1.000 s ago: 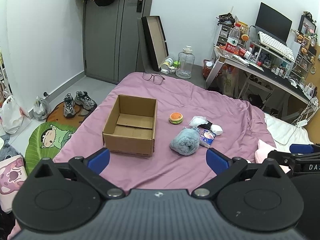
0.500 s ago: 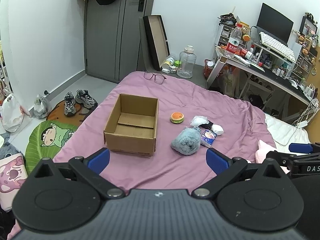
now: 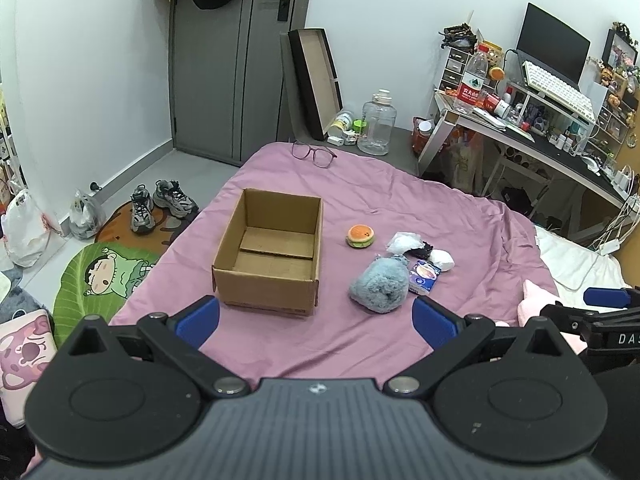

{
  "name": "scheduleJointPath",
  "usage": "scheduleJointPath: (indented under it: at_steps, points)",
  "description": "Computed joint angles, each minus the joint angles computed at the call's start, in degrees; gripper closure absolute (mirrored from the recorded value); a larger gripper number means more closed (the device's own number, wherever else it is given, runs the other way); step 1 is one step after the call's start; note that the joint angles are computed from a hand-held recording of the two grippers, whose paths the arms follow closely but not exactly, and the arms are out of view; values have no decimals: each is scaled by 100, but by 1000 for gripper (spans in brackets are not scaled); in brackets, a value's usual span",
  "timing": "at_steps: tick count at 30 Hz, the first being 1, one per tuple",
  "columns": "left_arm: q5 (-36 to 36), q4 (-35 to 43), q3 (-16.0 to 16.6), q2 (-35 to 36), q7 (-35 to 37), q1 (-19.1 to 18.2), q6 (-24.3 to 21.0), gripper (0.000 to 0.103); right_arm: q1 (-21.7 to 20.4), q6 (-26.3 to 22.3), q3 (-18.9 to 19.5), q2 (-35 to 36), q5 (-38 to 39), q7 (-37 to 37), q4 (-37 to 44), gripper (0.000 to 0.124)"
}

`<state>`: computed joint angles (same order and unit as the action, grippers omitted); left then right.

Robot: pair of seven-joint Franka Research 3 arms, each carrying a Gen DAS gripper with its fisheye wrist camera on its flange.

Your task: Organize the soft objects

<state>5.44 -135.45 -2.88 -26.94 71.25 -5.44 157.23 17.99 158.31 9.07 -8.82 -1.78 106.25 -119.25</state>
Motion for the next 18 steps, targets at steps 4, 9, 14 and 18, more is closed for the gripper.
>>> scheduleJointPath:
  at_steps: [4, 9, 14, 18]
  points:
    - [-5, 57, 33, 105, 39, 35, 7, 1, 72, 72, -49, 120, 206, -186, 74, 21]
    - [-125, 122, 120, 264, 167, 14, 73, 1, 154, 98, -106, 340, 469, -475, 260, 21]
    - [-288, 288, 159, 552, 307, 6, 77, 1, 188, -10, -142, 621, 457, -459, 514, 21]
    - [-367, 391, 163, 769, 516, 0, 142, 1, 226, -112, -206, 803, 685, -581, 674, 21]
